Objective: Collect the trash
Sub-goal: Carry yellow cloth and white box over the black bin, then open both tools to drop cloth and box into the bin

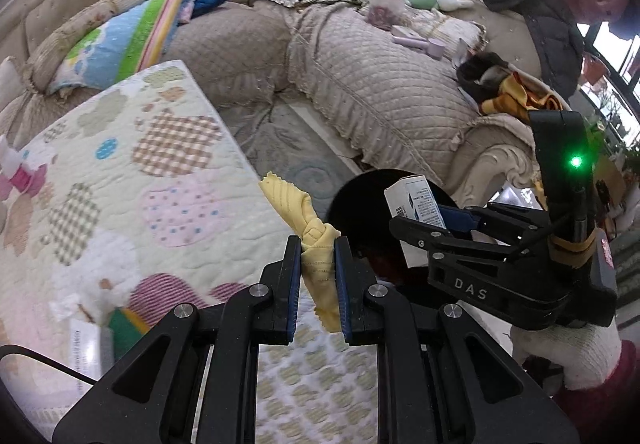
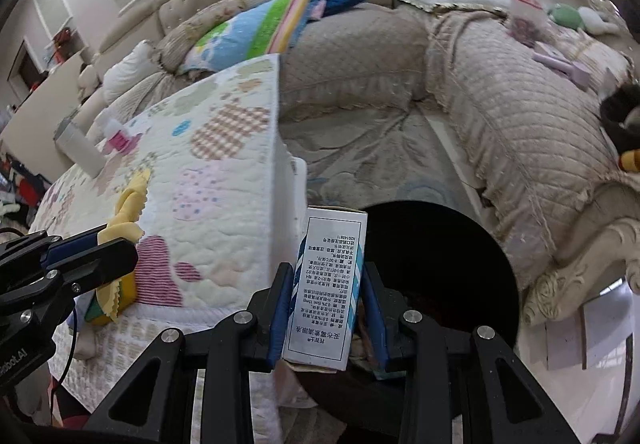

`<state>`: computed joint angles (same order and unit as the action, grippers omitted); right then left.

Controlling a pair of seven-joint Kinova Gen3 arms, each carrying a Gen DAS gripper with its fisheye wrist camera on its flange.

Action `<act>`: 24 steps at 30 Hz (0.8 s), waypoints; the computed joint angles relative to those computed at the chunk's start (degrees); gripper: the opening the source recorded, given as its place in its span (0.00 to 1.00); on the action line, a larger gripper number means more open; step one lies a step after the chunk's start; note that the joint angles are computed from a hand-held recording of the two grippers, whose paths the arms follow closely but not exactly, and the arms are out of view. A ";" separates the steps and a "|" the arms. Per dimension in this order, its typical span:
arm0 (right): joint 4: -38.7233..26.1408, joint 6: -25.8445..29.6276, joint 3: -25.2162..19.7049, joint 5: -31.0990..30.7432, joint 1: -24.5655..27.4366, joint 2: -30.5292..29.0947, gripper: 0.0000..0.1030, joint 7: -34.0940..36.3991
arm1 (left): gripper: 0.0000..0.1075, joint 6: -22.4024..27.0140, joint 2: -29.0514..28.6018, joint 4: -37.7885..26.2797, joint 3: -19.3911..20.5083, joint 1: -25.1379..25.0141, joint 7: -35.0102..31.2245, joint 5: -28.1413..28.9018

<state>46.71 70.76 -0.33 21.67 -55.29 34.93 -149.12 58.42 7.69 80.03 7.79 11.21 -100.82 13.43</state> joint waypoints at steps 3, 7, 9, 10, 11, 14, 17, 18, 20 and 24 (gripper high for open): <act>3.70 -1.20 0.16 0.05 0.45 -1.60 0.32 -1.71 | 0.13 0.40 1.10 -0.96 0.60 0.94 0.70 -0.08; 6.78 -2.32 -0.27 0.33 1.22 -2.88 0.32 -3.38 | 0.13 0.65 2.48 -2.05 1.17 1.98 1.01 0.04; 8.28 -3.03 -0.58 0.38 1.73 -3.52 0.32 -4.08 | 0.13 0.84 3.14 -2.52 1.34 2.23 1.09 0.43; 8.94 -3.25 -0.66 0.46 1.92 -3.81 0.32 -4.47 | 0.13 0.86 3.41 -2.69 1.37 2.40 1.22 0.41; 9.48 -3.44 -0.76 0.59 2.05 -4.06 0.32 -4.81 | 0.13 0.78 3.70 -2.86 1.41 2.71 1.54 0.18; 10.92 -4.04 -1.14 0.70 2.65 -4.69 0.32 -5.57 | 0.13 0.90 4.48 -3.32 1.45 2.92 1.70 0.26; 11.46 -4.31 -1.49 0.57 3.27 -4.78 0.32 -5.73 | 0.13 1.14 5.33 -3.84 1.57 2.93 1.74 0.68; 11.62 -4.43 -1.57 0.54 3.41 -4.81 0.32 -5.80 | 0.13 1.11 5.56 -3.93 1.57 3.05 1.88 0.60; 12.12 -4.82 -1.69 0.45 3.68 -4.94 0.32 -6.01 | 0.13 1.18 5.98 -4.11 1.64 2.97 1.93 1.02; 13.04 -5.58 -1.80 0.35 4.13 -5.22 0.32 -6.50 | 0.14 0.87 6.32 -3.90 1.88 2.09 1.04 3.19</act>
